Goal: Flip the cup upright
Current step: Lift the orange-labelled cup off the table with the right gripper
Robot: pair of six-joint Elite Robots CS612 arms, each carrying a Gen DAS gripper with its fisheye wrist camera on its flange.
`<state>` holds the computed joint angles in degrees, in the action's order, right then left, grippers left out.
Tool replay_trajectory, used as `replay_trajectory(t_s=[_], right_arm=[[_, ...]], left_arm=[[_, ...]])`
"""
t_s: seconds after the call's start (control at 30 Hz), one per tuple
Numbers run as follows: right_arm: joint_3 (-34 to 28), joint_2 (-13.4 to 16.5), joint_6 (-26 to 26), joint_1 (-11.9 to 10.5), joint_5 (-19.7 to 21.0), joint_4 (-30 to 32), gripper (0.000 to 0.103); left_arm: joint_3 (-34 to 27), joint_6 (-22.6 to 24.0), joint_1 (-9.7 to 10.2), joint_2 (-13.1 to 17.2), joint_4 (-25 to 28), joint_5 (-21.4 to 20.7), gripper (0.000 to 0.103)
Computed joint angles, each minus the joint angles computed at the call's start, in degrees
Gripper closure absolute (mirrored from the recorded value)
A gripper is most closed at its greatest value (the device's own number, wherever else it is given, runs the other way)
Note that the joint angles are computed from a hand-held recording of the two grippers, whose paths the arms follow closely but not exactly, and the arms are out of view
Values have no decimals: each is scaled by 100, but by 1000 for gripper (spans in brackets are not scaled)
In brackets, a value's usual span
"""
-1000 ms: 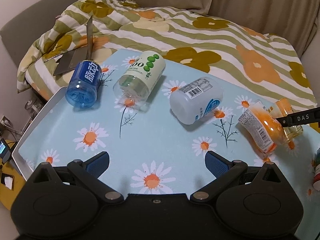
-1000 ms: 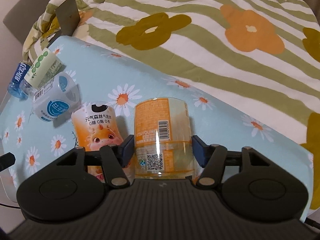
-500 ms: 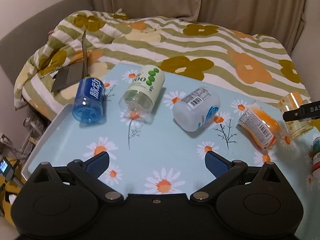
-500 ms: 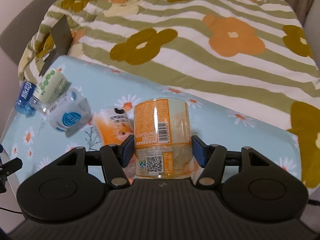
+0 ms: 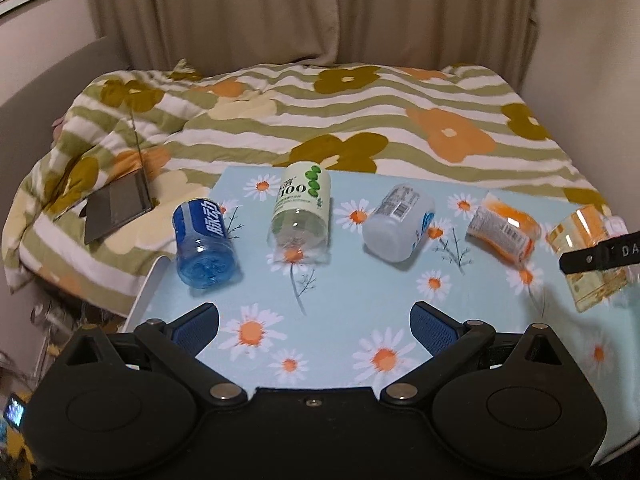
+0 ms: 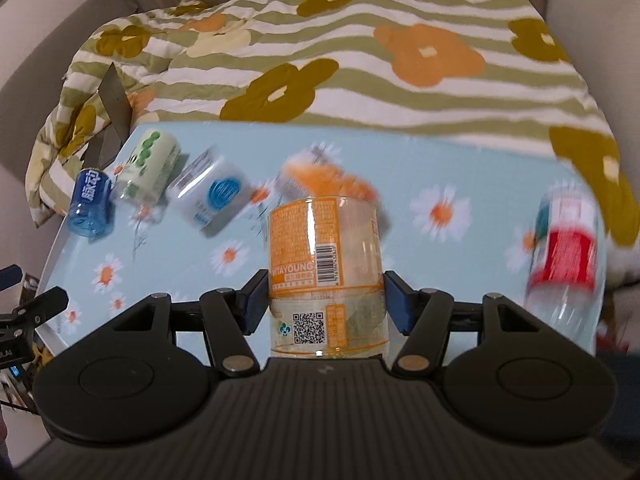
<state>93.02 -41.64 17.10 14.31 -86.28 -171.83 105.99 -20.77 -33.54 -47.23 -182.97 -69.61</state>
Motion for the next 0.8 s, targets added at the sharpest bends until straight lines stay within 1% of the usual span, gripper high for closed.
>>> replay_trajectory(t_s=[0.13,0.23,0.4,0.57,0.73,0.77,0.8], right_arm=[[76,51,608,205,-118,-41,27],[58,144,1057,359,-210,-53,27],[-103,361,1571,533,-314,6,27],[-282,522,1742,647,-623,93,27],[-366,587,1880,696,-740,104,27],[-371,590,1882,704,-752,101,25],[-378,587,1876,709,-756,106,22]], left_arm=[[138,400,144,-12,-162,-299,0],[210,624,249,-3,-259,-516,0],[270,932,364,51,-322,-679,0],[318,1053,465,77,-301,-814,0],[347,1067,527,85,-292,-879,0],[344,1058,537,86,-280,-893,0],[345,1051,548,84,-274,-909,0]])
